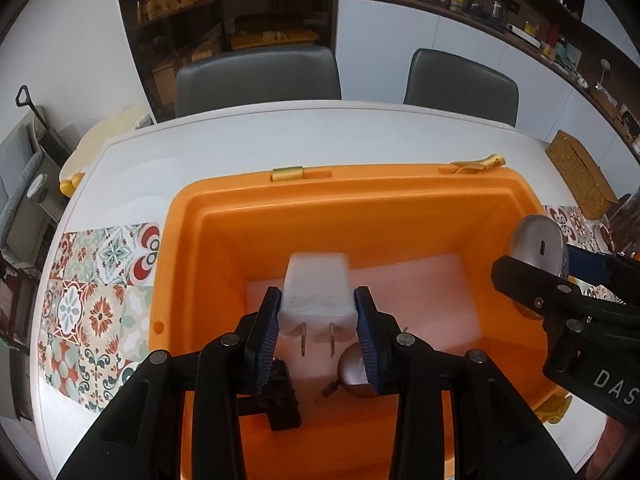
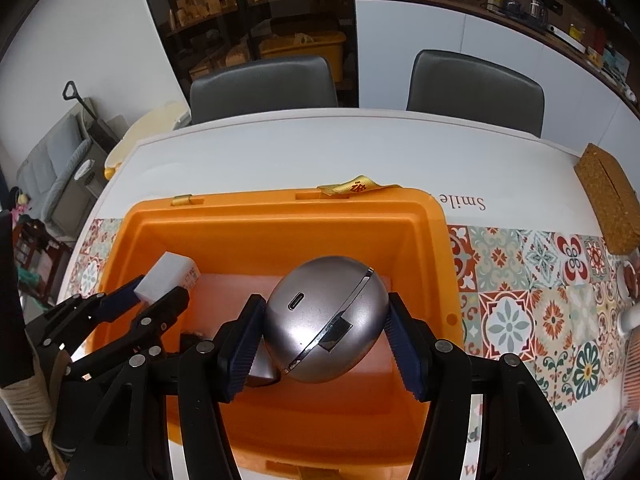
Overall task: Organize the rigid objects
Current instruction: 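Lower the speaker and plug into the crate and open both tools, then move both tools back toward the remaining items on the table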
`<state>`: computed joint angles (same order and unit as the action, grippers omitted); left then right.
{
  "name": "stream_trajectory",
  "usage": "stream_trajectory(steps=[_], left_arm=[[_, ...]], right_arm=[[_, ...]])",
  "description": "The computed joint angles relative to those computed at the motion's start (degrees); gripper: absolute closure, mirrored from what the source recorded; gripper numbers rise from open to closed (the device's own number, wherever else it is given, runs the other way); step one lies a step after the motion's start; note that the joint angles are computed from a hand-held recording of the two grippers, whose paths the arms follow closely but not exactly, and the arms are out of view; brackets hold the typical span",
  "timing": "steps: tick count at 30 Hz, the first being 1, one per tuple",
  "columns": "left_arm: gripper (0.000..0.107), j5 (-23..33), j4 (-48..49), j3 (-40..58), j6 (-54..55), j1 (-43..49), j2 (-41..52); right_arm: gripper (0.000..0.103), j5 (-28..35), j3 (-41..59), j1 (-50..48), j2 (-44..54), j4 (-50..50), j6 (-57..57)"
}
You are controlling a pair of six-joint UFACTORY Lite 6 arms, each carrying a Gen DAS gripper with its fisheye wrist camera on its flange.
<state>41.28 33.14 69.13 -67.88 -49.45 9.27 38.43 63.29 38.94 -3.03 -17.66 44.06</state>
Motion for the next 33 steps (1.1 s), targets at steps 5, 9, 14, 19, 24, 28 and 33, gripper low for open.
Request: stream_trajectory(steps=[5, 9, 14, 19, 24, 28, 33], left_arm=[[0.07, 0.95, 0.64, 0.98, 0.26, 0.06, 0.67], [0.067, 2.43, -0.04, 1.85, 1.06, 0.34, 0.74], [0.04, 6.09, 0.77, 2.1, -0.3, -0.45, -0.59], [0.025, 11.3, 3.24, 2.16, -3.02, -2.47, -2.48], [0.019, 13.76, 3.95, 0.73, -4.34, -3.45, -5.4], [0.018, 14.81, 4.76, -0.99, -6.16, -4.21, -7.61], [0.018, 15.75, 4.93, -3.23, -8.15, -5.44, -9.71]], right_arm=[[0.043, -0.27, 0.18, -0.89, 1.13, 1.7, -1.37], [0.043, -0.24, 0.49, -1.26, 1.51, 2.25, -2.04], [0.043, -0.24, 0.49, -1.4, 1.36, 2.64, -2.42], [0.043, -0.22, 0.29, -1.37, 0.94, 3.21, -2.8], [0.043, -0.49, 0.36, -1.62, 1.02, 5.46, -4.68], [0.034, -0.02, 0.53, -0.64, 0.84, 4.09, -3.02], [0.033, 1.65, 0.29, 1.24, -1.01, 0.56, 0.73]])
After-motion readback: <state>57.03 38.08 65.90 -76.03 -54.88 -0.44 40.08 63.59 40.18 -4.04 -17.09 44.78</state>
